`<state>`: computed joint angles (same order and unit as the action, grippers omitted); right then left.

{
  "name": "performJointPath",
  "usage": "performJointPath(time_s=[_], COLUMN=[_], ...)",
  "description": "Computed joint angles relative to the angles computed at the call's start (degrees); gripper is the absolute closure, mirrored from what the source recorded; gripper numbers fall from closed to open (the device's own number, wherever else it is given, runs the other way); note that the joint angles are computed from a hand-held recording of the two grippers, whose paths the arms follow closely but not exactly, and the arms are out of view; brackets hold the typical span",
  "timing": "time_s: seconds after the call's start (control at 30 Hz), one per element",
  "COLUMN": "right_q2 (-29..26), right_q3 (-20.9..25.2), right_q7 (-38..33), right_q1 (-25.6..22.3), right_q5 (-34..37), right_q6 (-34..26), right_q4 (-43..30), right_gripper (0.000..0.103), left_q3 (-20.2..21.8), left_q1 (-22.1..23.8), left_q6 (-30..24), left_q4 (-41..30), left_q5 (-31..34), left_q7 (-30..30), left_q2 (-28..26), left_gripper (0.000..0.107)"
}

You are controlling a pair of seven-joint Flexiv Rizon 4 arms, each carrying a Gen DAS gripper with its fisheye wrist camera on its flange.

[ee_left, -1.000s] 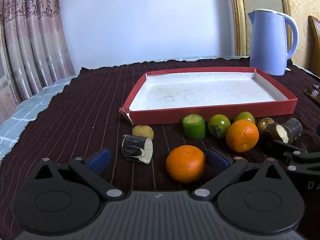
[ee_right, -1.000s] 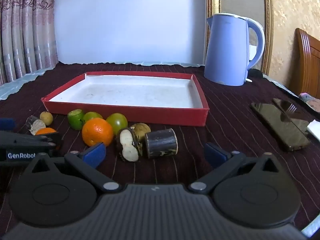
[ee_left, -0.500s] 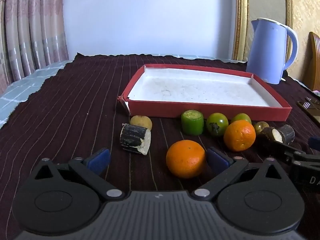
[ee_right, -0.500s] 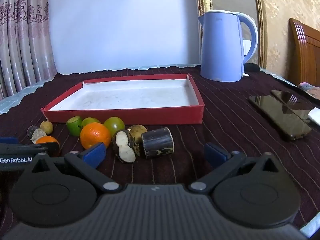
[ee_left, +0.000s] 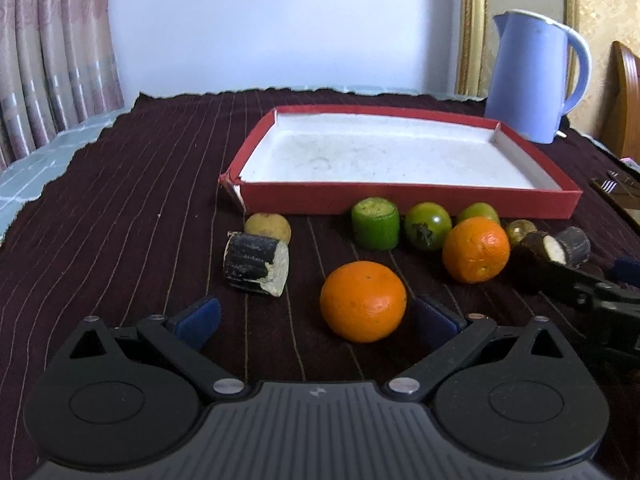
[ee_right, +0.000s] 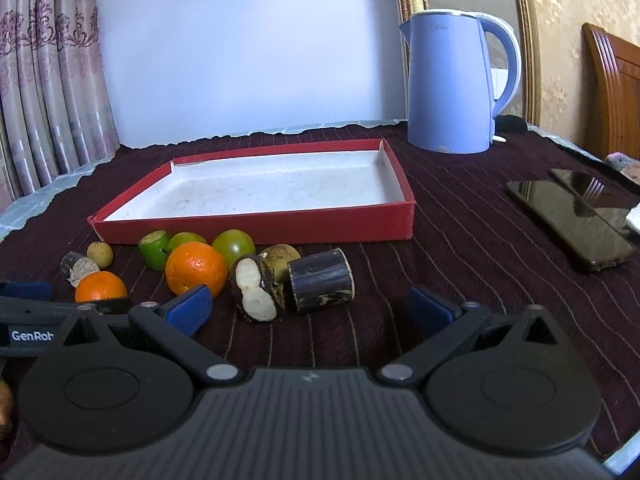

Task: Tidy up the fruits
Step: 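Move the left tool toward the large orange while the right tool approaches the dark-skinned white-fleshed piece, then close the left tool on the orange while the right tool closes on the white-fleshed piece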

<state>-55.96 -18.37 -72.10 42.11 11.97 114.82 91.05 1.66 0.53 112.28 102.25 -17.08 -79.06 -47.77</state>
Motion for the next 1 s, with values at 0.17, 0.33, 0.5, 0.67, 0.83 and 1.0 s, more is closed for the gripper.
performJointPath(time_s=[0.17, 0.33, 0.5, 0.67, 0.83, 1.0], right_q2=[-0.4, -0.1, 0.0, 0.8, 1.4, 2.5], right_q3=[-1.6, -0.6, 0.2, 0.6, 0.0, 7.1], right_q7=[0.4, 0.7, 1.2, 0.9, -1.0, -5.2], right_q1=[1.4, 0.5, -0.2, -0.6, -0.7, -5.9], right_q5=[2.0, 1.1, 0.5, 0.0, -1.1, -7.7], right_q6=[0.1, -0.2, -0.2, 0.1, 0.7, 4.1], right_q4=[0.0, -0.1, -0.1, 1.2, 2.6, 3.4], right_gripper=[0.000, 0.000, 0.000, 0.000, 0.000, 0.014], left_q3=[5.0, 4.1, 2.1, -0.1, -1.6, -1.3], left_q1=[-5.0, -4.7, -3.3, -1.3, 0.2, -0.1], left_q6=[0.0, 3.7, 5.0, 5.7, 6.2, 6.3], left_q4=[-1.1, -0.6, -0.4, -0.2, 0.0, -0.1], left_q5=[-3.4, -2.4, -2.0, -0.1, 2.1, 2.0], left_q7=[1.3, 3.6, 4.9, 5.1, 4.9, 5.0], left_q2=[-1.2, -1.8, -1.9, -1.9, -1.9, -2.0], left_gripper=[0.005, 0.024, 0.038, 0.048, 0.058, 0.059])
